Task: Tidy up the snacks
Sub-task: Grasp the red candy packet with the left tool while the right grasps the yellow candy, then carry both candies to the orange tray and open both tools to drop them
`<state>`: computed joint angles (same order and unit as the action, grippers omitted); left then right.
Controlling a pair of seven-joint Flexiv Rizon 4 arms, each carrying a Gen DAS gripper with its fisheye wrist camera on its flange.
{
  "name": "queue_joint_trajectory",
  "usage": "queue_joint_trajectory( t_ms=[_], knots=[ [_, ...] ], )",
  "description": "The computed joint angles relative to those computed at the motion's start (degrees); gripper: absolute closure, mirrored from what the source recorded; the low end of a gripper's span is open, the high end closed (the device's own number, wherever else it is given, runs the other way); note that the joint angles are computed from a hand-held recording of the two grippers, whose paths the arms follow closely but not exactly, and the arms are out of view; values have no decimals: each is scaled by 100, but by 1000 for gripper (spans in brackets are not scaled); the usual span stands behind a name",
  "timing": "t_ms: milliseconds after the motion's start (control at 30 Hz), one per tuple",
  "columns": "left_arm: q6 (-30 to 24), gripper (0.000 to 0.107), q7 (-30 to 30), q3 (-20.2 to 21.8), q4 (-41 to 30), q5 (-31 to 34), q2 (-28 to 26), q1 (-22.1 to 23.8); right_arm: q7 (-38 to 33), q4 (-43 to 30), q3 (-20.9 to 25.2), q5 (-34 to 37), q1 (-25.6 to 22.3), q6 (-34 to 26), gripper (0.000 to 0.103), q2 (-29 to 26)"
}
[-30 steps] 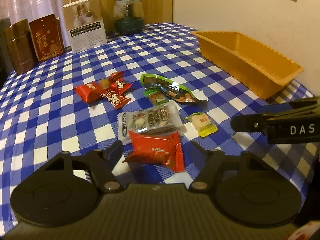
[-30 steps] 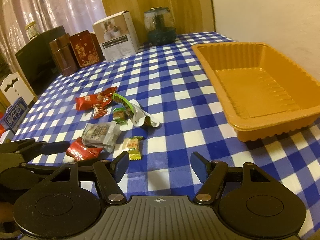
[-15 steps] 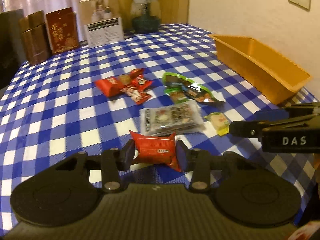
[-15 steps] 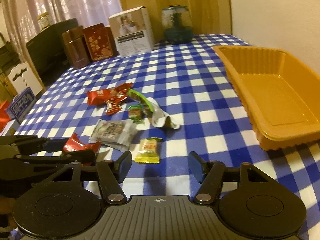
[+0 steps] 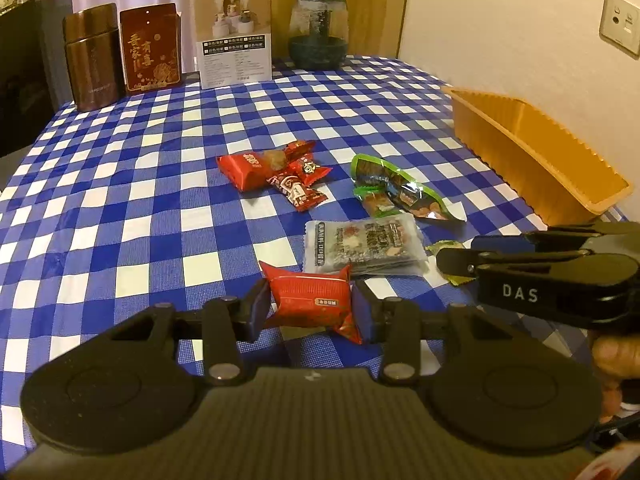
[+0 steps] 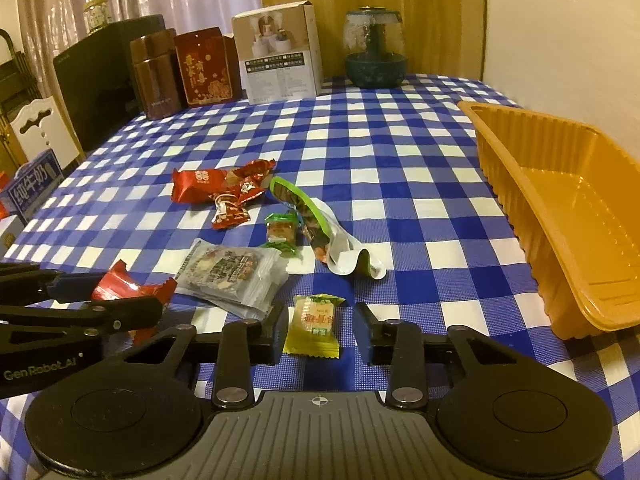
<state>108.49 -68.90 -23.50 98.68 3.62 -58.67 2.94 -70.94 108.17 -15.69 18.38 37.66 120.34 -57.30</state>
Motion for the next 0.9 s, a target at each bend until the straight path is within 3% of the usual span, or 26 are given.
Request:
queue_joint_trajectory(
  t_ms=[367, 900],
  knots=[
    [-10, 66, -34, -11, 3, -19, 4, 4, -130, -20, -121, 60, 127, 33, 79, -85],
    [269, 66, -264, -170, 149, 191, 272, 29, -560, 412, -331, 876, 456, 547, 81, 337]
  ],
)
